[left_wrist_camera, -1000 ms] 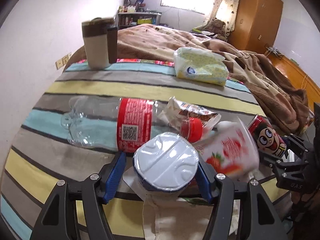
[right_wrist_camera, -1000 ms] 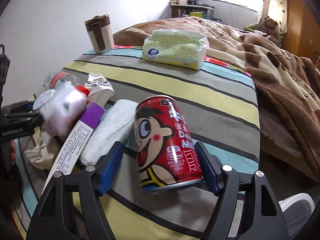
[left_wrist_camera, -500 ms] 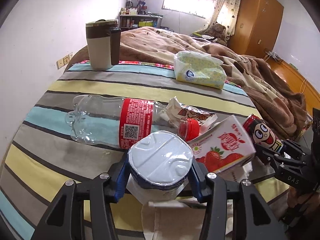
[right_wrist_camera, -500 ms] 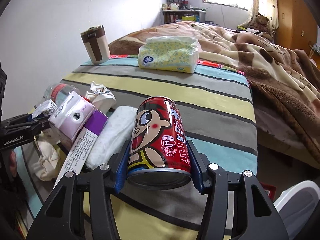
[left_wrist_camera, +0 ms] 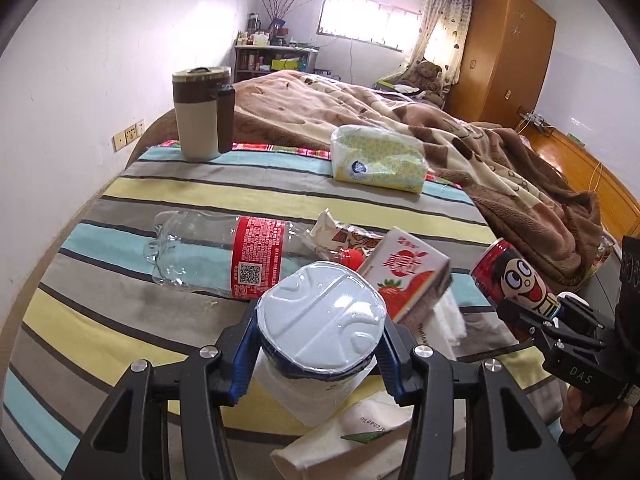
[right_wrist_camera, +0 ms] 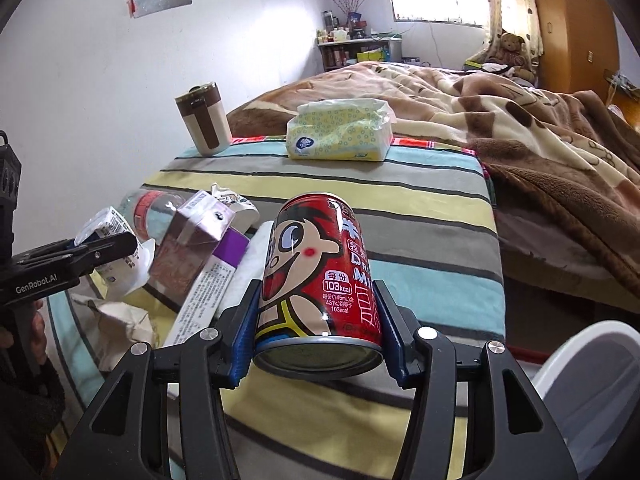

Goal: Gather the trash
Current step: 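Grasp the white-lidded cup with the left tool while the right tool grasps the red can, then carry the cup and red can over the wastebasket and open both tools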

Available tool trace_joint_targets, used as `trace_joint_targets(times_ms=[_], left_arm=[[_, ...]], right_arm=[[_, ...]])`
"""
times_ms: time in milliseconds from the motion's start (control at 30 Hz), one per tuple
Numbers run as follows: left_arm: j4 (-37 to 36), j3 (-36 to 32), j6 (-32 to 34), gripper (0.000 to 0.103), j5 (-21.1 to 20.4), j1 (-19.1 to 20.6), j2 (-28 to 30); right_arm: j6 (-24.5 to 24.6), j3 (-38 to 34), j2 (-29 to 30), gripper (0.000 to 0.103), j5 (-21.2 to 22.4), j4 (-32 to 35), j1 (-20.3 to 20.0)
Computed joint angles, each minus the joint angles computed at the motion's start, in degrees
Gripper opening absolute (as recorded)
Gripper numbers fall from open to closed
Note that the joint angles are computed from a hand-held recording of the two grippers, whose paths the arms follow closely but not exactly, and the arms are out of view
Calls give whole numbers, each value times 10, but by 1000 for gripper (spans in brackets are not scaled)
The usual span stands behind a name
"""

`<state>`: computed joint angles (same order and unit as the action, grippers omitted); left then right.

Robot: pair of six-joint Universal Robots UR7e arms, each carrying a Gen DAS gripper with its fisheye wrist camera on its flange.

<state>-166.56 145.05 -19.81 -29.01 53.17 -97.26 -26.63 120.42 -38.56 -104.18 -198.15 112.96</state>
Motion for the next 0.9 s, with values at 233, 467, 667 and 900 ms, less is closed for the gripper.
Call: trace_joint_targets(times_ms=[233,467,667,900], left_arm=[[51,16,-42,52,24,-50,-41],[103,25,-78,52,27,-100,-60],[123,28,-101,52,20,-133,-50],[96,29,-104,52,-3,-167,2]], right_arm=[[14,26,-20,54,15,-27,0],[18,55,-42,54,20,-58,-2],[23,85,-67,54,16,-85,-7],[31,119,-95,54,1,-119,-19]])
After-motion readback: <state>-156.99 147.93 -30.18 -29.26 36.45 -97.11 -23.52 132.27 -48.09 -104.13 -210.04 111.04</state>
